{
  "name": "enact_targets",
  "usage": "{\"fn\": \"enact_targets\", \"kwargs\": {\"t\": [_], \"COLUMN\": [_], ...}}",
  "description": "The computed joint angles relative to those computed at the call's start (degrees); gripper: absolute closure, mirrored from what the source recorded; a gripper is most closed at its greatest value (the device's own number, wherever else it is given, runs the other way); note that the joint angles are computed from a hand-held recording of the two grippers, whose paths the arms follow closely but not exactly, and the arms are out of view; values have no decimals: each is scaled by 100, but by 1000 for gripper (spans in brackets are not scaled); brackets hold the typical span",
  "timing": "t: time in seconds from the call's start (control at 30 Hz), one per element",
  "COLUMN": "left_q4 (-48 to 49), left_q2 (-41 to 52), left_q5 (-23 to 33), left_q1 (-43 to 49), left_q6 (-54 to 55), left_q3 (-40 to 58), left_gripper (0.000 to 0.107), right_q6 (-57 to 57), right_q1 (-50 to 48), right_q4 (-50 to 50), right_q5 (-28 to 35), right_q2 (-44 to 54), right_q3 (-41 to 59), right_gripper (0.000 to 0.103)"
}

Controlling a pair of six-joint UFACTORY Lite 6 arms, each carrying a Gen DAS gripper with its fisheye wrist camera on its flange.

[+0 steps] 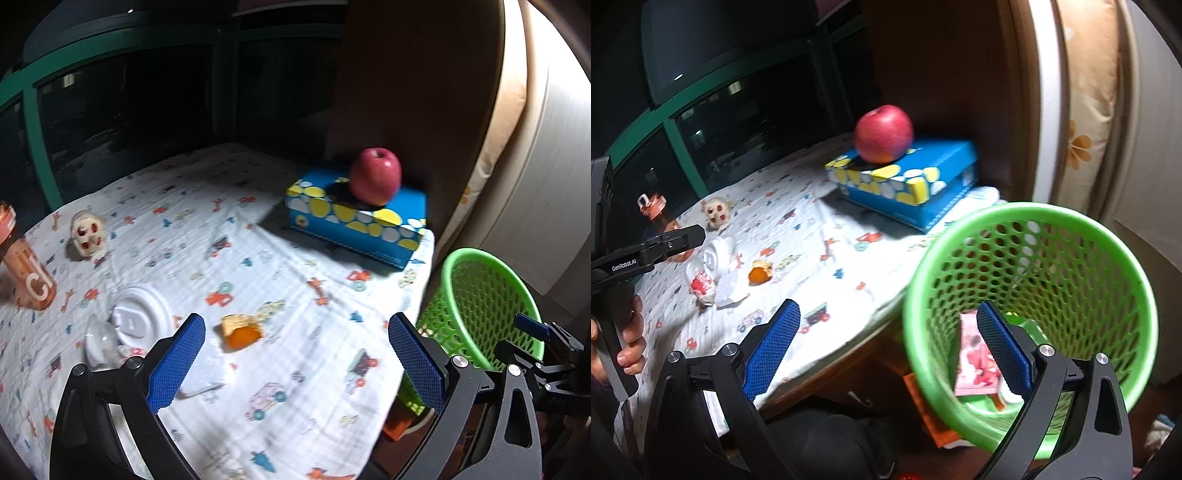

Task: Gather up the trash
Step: 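Move both tools back over the trash on the bed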

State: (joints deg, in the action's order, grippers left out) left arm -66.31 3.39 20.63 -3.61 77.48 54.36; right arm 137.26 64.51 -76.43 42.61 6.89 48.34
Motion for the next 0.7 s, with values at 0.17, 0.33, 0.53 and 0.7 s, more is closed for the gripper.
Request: {"fn": "enact_targets", "kwargs": {"t": [0.17,0.33,0.53,0.7], "left_q4": [219,154,-105,1], "left_q2": [262,556,1120,1830], "left_q5": [183,199,136,278], "left_q1": [759,1362,1884,2133], "left_q6": [55,414,1052,921], "left_q3": [187,321,511,940], "left_gripper": [11,11,11,11], "right_q6": [-307,-740,-1481,-2045], "right_q1": [-190,-362,-519,-607], "right_q4": [-181,-194,154,529], "right_q5": [-438,-871,-1273,-1463], "right_q2": [914,1787,2713,3241], "right_q3": [978,1984,3149,3808], "right_gripper": [8,8,8,8]}}
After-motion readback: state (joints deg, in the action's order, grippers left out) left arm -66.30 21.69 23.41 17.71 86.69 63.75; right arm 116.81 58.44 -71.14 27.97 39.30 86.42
